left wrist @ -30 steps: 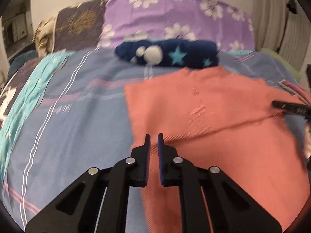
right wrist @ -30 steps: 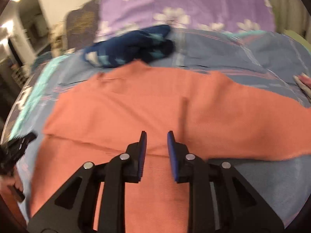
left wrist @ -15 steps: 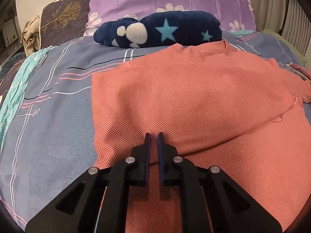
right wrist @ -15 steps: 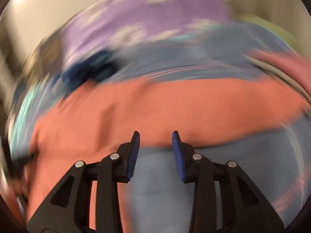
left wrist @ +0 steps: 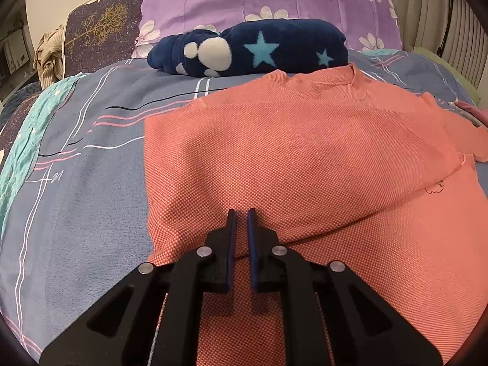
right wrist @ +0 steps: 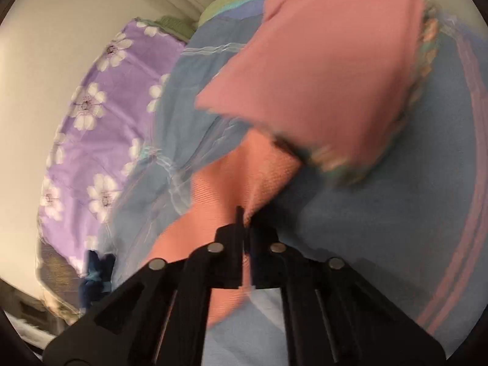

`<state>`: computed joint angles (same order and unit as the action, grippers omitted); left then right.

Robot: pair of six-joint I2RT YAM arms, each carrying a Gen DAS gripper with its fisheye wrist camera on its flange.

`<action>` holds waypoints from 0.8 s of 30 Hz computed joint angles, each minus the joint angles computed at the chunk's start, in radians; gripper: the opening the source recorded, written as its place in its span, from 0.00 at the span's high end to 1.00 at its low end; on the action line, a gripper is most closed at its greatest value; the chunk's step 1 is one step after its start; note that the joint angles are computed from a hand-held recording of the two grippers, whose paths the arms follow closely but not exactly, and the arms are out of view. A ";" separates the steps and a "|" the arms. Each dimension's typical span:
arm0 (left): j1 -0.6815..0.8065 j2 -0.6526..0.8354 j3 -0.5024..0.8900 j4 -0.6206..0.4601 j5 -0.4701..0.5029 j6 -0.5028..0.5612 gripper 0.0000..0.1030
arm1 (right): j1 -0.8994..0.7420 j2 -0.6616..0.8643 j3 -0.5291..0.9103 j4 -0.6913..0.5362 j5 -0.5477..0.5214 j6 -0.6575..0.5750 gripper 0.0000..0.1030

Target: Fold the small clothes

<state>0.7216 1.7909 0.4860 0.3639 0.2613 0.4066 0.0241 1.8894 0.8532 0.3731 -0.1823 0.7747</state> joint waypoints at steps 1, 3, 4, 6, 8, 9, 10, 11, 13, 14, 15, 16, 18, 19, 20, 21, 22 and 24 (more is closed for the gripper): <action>0.007 0.002 0.005 -0.009 0.012 -0.001 0.91 | 0.046 -0.019 -0.004 0.015 -0.002 -0.014 0.98; 0.019 0.000 0.017 -0.031 0.033 -0.010 0.91 | 0.180 -0.037 0.020 0.044 -0.035 -0.064 0.98; 0.019 -0.001 0.019 -0.037 0.035 -0.013 0.91 | 0.230 -0.040 0.031 0.048 -0.051 -0.083 0.98; 0.018 -0.015 0.021 -0.053 0.037 -0.023 0.90 | 0.382 -0.026 0.079 0.041 -0.081 -0.151 0.98; 0.029 -0.041 0.022 -0.088 0.073 -0.034 0.86 | 0.505 0.018 0.136 0.021 -0.110 -0.222 0.98; 0.041 -0.053 0.025 -0.115 0.115 -0.039 0.85 | 0.583 0.072 0.193 -0.017 -0.123 -0.277 0.98; 0.048 -0.062 0.027 -0.137 0.149 -0.044 0.85 | 0.633 0.113 0.231 -0.052 -0.123 -0.310 0.98; 0.056 -0.076 0.028 -0.165 0.195 -0.046 0.84 | 0.679 0.157 0.265 -0.086 -0.113 -0.337 0.98; 0.058 -0.094 0.032 -0.212 0.256 -0.039 0.79 | 0.760 0.266 0.349 -0.174 -0.074 -0.383 0.97; 0.062 -0.097 0.042 -0.252 0.303 -0.028 0.76 | 0.775 0.298 0.371 -0.199 -0.061 -0.391 0.97; 0.064 -0.093 0.056 -0.292 0.345 -0.020 0.71 | 0.779 0.319 0.383 -0.213 -0.059 -0.396 0.97; 0.065 -0.087 0.070 -0.327 0.380 -0.017 0.66 | 0.780 0.332 0.388 -0.221 -0.063 -0.399 0.97; 0.052 -0.069 0.102 -0.384 0.443 -0.030 0.59 | 0.776 0.332 0.376 -0.213 -0.064 -0.403 0.97; 0.042 -0.060 0.115 -0.401 0.469 -0.043 0.56 | 0.773 0.323 0.373 -0.214 -0.068 -0.409 0.96; 0.030 -0.052 0.125 -0.411 0.490 -0.060 0.55 | 0.774 0.314 0.364 -0.208 -0.066 -0.418 0.94; 0.015 -0.045 0.135 -0.419 0.507 -0.080 0.54 | 0.775 0.309 0.361 -0.205 -0.063 -0.437 0.92; 0.002 -0.038 0.145 -0.430 0.522 -0.093 0.50 | 0.783 0.300 0.352 -0.200 -0.055 -0.452 0.90; -0.032 -0.018 0.169 -0.447 0.546 -0.131 0.46 | 0.798 0.289 0.357 -0.215 -0.035 -0.494 0.89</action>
<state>0.6892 1.7726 0.6548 -0.0831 0.8072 0.2757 0.8224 2.1788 1.2104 0.1582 -0.2170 0.2809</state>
